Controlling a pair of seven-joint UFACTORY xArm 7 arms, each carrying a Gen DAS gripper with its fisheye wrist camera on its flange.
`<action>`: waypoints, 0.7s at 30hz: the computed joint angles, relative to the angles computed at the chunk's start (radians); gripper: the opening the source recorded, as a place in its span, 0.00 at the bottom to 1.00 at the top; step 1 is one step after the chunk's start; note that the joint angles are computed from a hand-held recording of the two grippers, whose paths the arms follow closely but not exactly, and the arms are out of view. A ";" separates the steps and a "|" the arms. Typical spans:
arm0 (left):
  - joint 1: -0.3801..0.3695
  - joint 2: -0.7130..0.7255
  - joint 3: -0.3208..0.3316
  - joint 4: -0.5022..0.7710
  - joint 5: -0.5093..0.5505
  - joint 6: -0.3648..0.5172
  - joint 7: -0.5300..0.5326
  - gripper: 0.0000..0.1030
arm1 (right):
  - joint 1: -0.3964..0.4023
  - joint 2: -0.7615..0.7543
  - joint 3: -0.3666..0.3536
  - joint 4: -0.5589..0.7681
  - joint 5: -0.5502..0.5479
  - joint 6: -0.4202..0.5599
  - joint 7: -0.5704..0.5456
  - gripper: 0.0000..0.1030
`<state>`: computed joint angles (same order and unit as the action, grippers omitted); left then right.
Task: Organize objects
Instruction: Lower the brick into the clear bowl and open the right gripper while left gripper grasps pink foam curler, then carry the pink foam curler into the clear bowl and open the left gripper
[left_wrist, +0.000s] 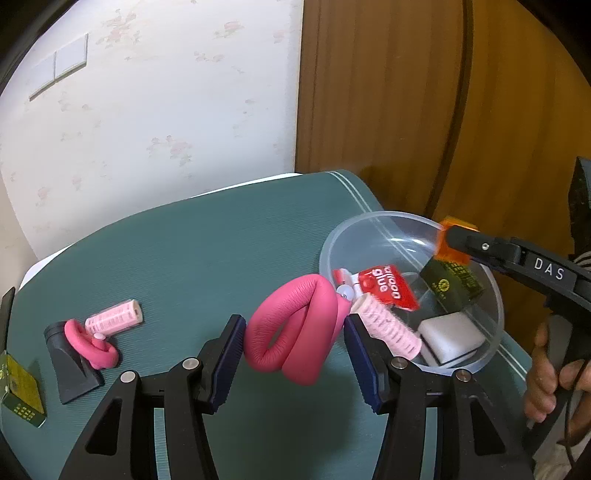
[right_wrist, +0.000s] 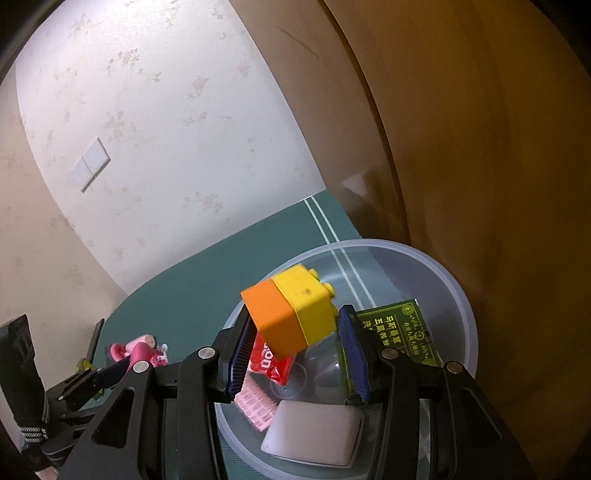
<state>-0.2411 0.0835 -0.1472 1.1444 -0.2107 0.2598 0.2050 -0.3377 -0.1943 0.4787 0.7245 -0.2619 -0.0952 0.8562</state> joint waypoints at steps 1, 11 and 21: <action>-0.001 0.001 -0.002 0.001 -0.002 0.001 0.001 0.56 | -0.003 -0.002 0.002 -0.003 0.001 -0.005 0.004 0.52; -0.018 0.017 -0.028 0.027 -0.060 0.029 0.054 0.57 | -0.196 -0.059 0.186 -0.022 0.037 -0.023 0.035 0.53; -0.042 0.073 -0.049 0.097 -0.094 0.044 0.068 0.57 | -0.239 -0.081 0.228 -0.033 0.073 -0.031 0.032 0.53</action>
<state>-0.2834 0.1562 -0.1964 1.2415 -0.3043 0.3040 0.2730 -0.5769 -0.2750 0.7063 0.6918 -0.1885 -0.1259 0.8887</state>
